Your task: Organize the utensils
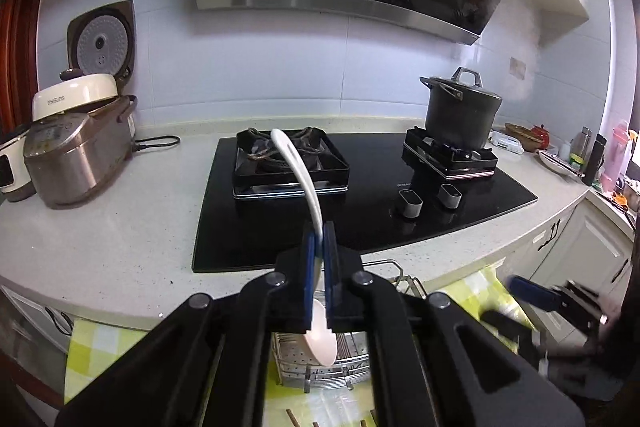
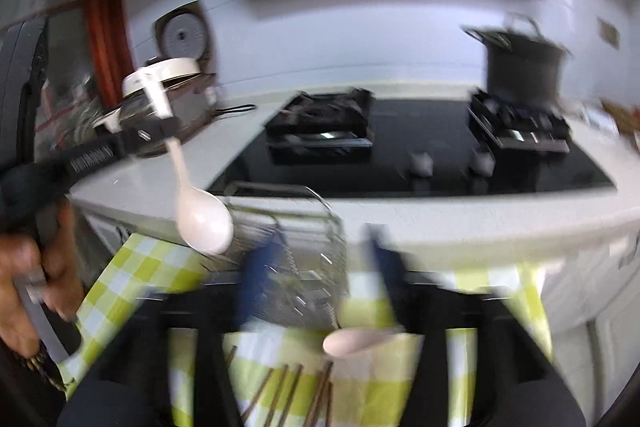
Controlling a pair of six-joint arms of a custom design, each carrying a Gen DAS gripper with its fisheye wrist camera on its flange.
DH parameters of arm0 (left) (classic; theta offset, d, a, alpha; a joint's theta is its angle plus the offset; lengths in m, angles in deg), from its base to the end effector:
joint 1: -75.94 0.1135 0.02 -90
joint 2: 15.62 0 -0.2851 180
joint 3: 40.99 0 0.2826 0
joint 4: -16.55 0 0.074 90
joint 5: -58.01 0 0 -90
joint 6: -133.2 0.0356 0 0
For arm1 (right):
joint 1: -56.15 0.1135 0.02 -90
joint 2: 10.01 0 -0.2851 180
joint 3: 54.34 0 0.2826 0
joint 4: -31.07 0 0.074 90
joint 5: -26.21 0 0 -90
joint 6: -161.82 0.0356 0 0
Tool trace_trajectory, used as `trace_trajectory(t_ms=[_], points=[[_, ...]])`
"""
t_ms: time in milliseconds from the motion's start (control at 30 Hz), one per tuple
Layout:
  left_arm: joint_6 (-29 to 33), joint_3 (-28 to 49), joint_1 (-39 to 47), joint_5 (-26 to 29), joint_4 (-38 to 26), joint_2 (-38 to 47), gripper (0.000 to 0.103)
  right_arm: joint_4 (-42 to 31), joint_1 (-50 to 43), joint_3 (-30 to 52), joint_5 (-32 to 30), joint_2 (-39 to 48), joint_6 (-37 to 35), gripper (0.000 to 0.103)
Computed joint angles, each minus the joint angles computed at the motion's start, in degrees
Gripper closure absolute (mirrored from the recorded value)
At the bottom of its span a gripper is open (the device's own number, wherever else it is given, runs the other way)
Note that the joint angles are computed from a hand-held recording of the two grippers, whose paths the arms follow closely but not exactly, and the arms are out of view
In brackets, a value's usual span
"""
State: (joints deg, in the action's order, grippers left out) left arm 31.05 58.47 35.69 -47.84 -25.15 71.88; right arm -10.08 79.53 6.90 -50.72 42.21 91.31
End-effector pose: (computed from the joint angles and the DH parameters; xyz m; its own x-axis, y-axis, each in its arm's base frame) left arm 0.2948 -0.2368 0.4032 -0.4629 0.1266 -0.8774 0.3510 0.9350 -0.0503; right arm 0.2019 0.0785 0.3253 -0.5305 0.1247 -0.8384 -0.0358 0.9849 0.1692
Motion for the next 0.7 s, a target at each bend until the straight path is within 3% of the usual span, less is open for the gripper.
trace_trajectory(t_ms=[133,267,400,500,700], points=[[0.0,-2.3,-0.6,0.0,0.8,-1.6,0.099,-0.3,-7.4,-9.2,-4.9,-5.9,2.7,0.030],[-0.7,-8.7,-2.7,-0.6,3.0,-8.4,0.099,-1.7,-17.4,-15.2,-12.0,-6.0,2.3,0.030],[-1.6,-13.5,-4.6,-2.1,3.4,-13.5,0.099,0.1,-26.3,-17.1,-22.1,2.0,3.1,0.037],[-2.3,-16.3,-5.7,-2.7,3.4,-16.5,0.099,2.9,-27.0,-16.3,-27.3,8.5,7.7,0.045],[-2.3,-20.1,-7.1,-3.3,3.7,-20.5,0.099,8.2,-22.8,-10.9,-26.9,20.6,19.5,0.052]])
